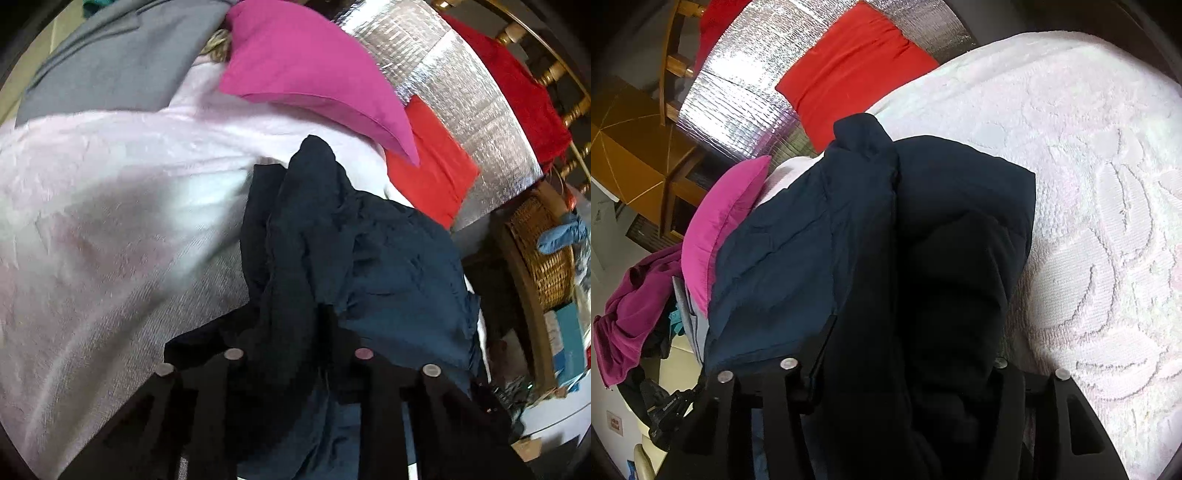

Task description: Fold large clothes

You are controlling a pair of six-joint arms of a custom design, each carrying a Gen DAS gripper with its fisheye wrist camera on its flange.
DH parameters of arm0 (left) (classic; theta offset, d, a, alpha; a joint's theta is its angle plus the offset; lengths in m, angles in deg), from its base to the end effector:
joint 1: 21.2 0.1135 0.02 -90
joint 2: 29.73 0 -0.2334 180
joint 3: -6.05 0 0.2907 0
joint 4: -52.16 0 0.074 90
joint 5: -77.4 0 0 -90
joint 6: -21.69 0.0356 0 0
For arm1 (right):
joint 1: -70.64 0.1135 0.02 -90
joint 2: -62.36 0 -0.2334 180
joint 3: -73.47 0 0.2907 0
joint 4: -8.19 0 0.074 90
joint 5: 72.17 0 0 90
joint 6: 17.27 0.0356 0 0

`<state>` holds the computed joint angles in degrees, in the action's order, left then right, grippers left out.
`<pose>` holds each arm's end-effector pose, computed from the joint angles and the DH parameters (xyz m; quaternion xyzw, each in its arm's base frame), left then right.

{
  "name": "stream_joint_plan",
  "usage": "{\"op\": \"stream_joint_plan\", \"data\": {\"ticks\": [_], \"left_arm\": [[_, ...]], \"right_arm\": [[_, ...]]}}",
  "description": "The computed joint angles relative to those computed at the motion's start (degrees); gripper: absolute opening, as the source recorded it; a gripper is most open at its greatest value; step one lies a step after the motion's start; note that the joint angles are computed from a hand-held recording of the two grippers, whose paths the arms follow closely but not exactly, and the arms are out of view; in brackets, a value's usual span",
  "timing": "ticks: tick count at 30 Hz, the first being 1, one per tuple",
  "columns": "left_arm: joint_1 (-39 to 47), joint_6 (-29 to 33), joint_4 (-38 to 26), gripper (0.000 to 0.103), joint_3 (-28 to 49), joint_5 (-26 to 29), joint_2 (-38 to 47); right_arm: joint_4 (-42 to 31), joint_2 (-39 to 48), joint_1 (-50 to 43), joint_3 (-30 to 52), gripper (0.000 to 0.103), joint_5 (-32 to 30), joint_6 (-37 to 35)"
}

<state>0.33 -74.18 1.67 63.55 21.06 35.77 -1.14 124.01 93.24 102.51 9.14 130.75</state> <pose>0.2540 0.0790 0.1971 -0.1418 0.9136 -0.2407 0.2954 0.2151 0.0954 0.0893 0.2476 0.8769 0.3154 0.2649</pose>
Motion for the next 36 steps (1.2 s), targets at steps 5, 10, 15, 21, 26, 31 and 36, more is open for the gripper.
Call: {"op": "stream_joint_plan", "data": {"ticks": [5,10,15,21,26,31,36], "left_arm": [[2.08,-1.65,-1.46,0.015,0.80,3.46,-0.37],[4.36,0.71,-6.36,0.010,2.12,5.59,-2.94],[6.88,4.92,-14.12,0.010,4.46,8.16,-6.27],[9.16,7.00,-17.73,0.031,5.90,3.27,-2.01],[17.70,10.02,-22.19,0.075,8.84,5.66,1.24],[20.81,18.30,-34.40,0.075,10.73,11.88,4.32],[18.29,11.73,-29.45,0.080,4.82,7.04,-0.42]], "right_arm": [[-8.93,-4.35,0.91,3.12,0.040,1.83,-1.83],[-14.06,-12.28,2.06,2.61,0.034,3.49,-1.69],[-19.98,-22.21,3.86,-0.16,0.032,3.82,-0.19],[-18.28,-21.91,2.38,-4.12,0.042,-0.36,1.87],[-18.37,-23.94,2.37,-6.34,0.059,-0.58,5.43],[-18.57,-28.59,2.09,-9.87,0.062,-0.86,7.05],[-18.88,-26.71,3.81,-8.60,0.064,1.72,6.98]]}}
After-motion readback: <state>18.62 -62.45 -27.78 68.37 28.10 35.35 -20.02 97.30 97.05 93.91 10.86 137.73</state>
